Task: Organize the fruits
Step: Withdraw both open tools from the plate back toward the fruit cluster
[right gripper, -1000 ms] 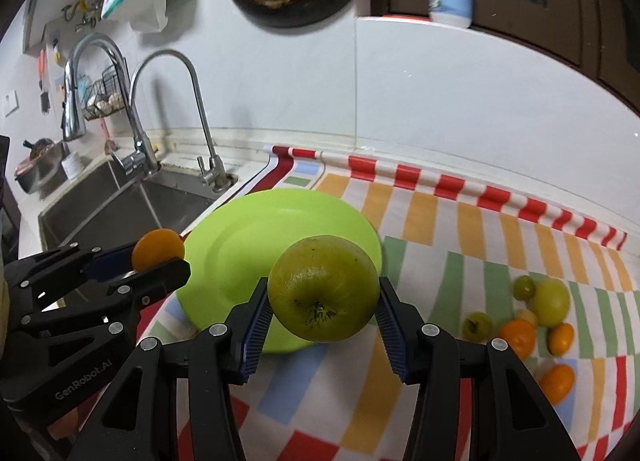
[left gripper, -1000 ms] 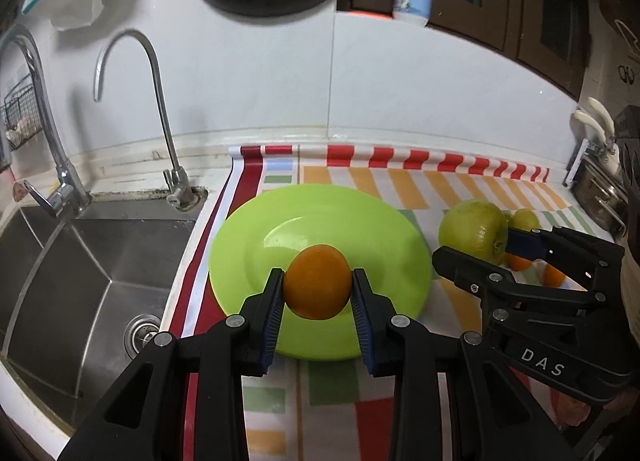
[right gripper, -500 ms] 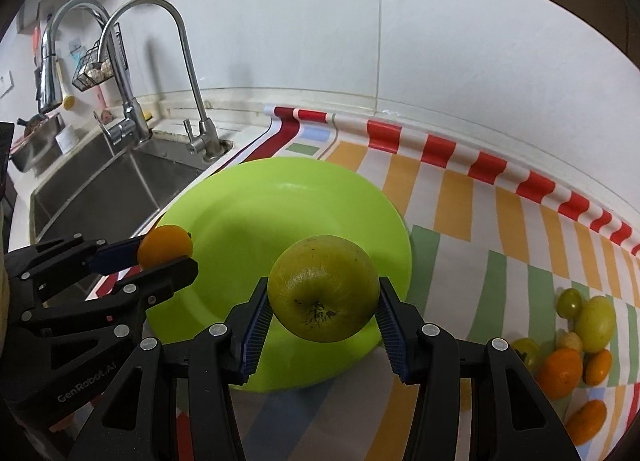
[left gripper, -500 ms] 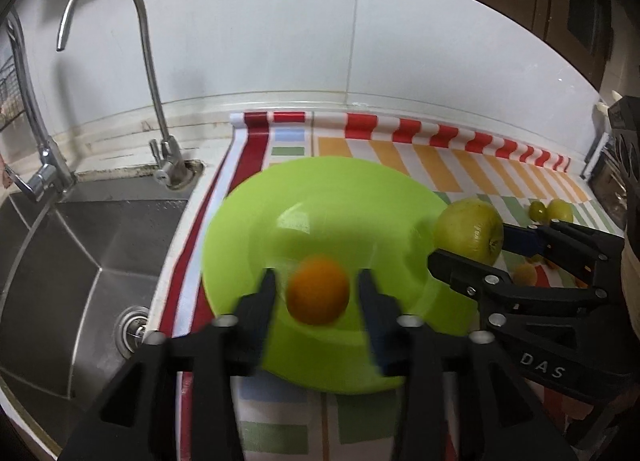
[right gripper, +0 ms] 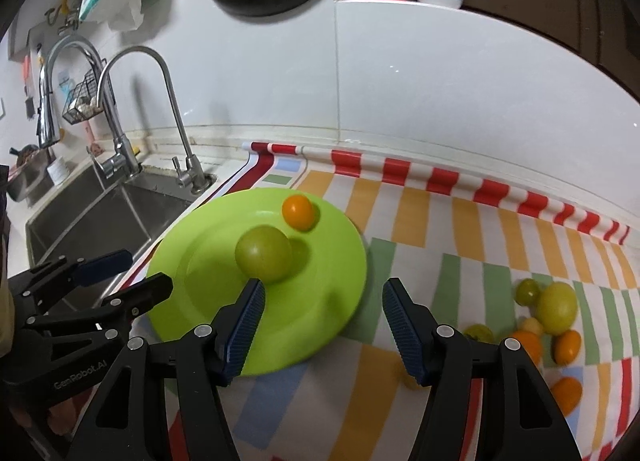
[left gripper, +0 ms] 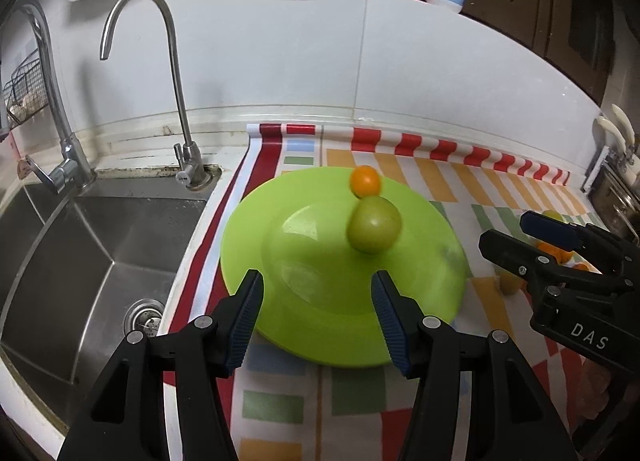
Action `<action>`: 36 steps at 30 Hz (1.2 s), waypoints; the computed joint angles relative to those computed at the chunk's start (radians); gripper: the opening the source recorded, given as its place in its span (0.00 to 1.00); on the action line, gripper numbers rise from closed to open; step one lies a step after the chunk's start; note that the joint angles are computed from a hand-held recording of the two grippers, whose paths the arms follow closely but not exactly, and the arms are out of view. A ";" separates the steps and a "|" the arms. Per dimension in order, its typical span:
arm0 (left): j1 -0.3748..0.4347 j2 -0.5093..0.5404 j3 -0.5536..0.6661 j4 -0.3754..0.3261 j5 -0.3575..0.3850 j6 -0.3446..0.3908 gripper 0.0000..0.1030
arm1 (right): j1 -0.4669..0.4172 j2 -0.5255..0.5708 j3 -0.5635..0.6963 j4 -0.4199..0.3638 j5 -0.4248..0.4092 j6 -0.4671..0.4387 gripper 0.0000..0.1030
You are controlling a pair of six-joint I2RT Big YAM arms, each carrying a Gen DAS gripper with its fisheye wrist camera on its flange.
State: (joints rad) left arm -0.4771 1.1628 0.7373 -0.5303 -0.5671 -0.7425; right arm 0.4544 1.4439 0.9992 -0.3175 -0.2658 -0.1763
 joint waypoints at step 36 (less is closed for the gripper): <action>-0.312 0.044 0.140 -0.113 -0.209 -0.131 0.69 | -0.252 -0.344 -0.241 0.034 -0.026 0.017 0.71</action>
